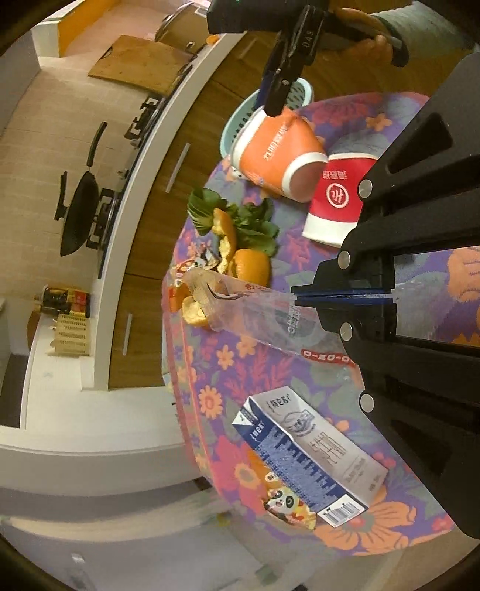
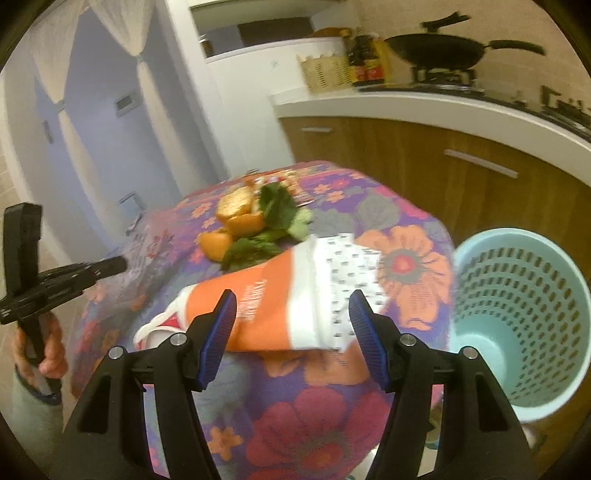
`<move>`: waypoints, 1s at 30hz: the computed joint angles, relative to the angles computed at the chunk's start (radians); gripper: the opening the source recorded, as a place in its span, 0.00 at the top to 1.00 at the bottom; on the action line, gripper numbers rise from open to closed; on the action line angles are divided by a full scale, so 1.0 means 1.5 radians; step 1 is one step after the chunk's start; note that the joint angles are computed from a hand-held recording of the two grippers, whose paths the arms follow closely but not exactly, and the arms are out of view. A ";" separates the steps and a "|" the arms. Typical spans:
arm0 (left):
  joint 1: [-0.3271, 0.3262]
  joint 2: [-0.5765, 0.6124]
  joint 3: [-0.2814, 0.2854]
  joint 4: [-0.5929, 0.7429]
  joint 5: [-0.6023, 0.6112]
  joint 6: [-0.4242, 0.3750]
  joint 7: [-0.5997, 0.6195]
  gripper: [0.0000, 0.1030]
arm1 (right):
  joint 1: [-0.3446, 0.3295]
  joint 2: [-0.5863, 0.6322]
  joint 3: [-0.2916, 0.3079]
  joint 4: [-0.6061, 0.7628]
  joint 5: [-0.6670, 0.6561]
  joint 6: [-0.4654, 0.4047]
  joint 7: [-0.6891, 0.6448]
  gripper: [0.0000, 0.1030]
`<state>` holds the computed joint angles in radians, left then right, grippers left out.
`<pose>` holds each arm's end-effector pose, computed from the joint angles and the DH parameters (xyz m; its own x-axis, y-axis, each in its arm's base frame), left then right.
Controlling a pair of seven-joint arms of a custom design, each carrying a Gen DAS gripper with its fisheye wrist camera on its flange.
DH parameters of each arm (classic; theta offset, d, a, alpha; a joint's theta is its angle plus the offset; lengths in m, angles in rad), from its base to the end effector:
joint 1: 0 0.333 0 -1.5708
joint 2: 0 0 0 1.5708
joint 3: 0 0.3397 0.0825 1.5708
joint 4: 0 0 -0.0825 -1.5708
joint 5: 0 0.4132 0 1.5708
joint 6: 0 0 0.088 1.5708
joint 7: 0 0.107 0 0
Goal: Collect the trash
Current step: 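Lift the bag with the left tool while the right tool grasps the orange cup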
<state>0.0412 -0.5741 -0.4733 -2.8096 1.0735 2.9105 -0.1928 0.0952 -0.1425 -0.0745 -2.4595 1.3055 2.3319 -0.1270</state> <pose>0.3312 -0.1999 0.3844 0.2540 -0.9587 0.1278 -0.6082 -0.2611 -0.7497 0.4904 0.0264 0.3644 0.7453 -0.6083 -0.2730 -0.5599 -0.3485 -0.7517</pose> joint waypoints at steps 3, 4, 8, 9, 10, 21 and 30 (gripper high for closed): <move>-0.005 -0.005 0.003 0.003 -0.003 -0.004 0.006 1.00 | 0.005 -0.002 0.007 -0.003 -0.013 0.015 0.003 0.45; -0.003 -0.006 0.000 0.006 0.001 -0.004 0.004 1.00 | 0.007 -0.001 0.008 -0.003 -0.013 0.019 0.002 0.51; -0.005 -0.005 -0.007 0.017 0.004 -0.015 -0.001 1.00 | 0.004 -0.005 0.000 -0.003 -0.030 -0.021 -0.006 0.78; -0.005 -0.004 -0.009 0.020 0.007 -0.017 -0.004 1.00 | 0.003 -0.012 -0.005 -0.007 -0.028 -0.037 -0.018 0.81; -0.005 -0.004 -0.011 0.024 0.009 -0.022 -0.008 1.00 | 0.001 -0.019 -0.007 -0.010 -0.028 -0.048 -0.023 0.83; -0.044 0.017 -0.011 0.088 0.041 -0.092 -0.036 1.00 | -0.005 -0.076 -0.031 -0.020 0.001 -0.112 -0.073 0.98; -0.090 0.150 -0.013 0.234 0.123 -0.136 -0.044 1.00 | -0.066 -0.029 -0.072 0.036 0.067 -0.108 -0.078 0.98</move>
<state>-0.0936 -0.3494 -0.4925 -2.4581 1.2582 2.7066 -0.2593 -0.0031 -0.1860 -0.1818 -2.4048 1.4067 2.1700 -0.2436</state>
